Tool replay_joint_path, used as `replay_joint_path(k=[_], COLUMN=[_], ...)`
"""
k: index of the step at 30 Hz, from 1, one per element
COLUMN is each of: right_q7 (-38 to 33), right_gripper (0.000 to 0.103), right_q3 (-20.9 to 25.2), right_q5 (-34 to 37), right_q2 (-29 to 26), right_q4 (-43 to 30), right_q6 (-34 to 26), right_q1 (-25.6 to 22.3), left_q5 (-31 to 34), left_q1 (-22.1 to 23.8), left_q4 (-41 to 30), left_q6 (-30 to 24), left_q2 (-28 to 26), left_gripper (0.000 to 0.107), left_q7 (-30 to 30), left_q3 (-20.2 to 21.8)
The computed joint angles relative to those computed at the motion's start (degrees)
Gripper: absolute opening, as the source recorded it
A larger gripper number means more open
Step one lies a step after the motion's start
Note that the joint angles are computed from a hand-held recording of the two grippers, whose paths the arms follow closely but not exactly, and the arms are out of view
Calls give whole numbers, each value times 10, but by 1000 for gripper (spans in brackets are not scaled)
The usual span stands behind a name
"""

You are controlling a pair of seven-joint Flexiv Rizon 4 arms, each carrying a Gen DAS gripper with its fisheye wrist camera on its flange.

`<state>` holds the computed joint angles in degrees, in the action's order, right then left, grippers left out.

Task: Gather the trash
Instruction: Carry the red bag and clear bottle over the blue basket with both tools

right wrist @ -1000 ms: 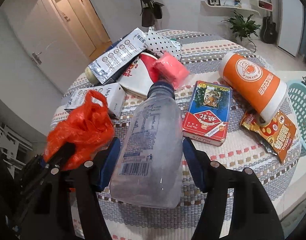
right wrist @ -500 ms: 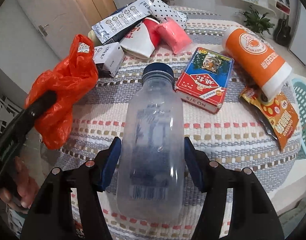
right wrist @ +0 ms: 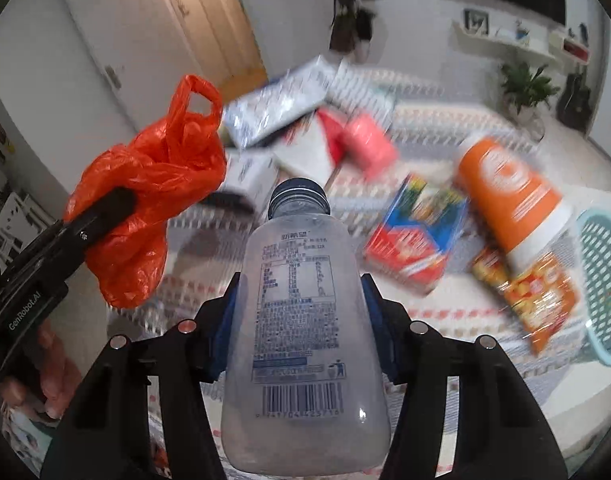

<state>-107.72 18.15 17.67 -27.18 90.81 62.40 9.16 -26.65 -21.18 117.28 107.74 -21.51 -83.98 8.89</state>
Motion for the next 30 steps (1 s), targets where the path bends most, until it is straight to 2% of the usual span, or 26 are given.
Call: replay_joint_path(k=[5, 9, 13, 17, 26, 30], right_q7=[-23, -26, -19, 1, 112, 173], right_gripper=[53, 53, 53, 53, 53, 53], right_q3=[7, -4, -19, -36, -80, -96], right_q5=[37, 59, 72, 72, 14, -18], right_q2=[14, 24, 23, 12, -63, -110], right_q4=[-22, -27, -42, -57, -116, -147], right_q6=[12, 45, 66, 90, 116, 103], right_q1=[-36, -56, -81, -110, -157, -176], left_q5=[-8, 1, 31, 64, 140, 150], left_q1=[-37, -83, -85, -101, -111, -92], left_q4=[-59, -127, -214, -309, -591, -734], left_q6=[-22, -60, -107, -159, -327, -436], left_q2=[-18, -47, -81, -130, -283, -361], left_gripper=[28, 28, 28, 28, 28, 28], left_q7=[22, 28, 21, 6, -21, -14], left_q3=[27, 77, 72, 86, 92, 57])
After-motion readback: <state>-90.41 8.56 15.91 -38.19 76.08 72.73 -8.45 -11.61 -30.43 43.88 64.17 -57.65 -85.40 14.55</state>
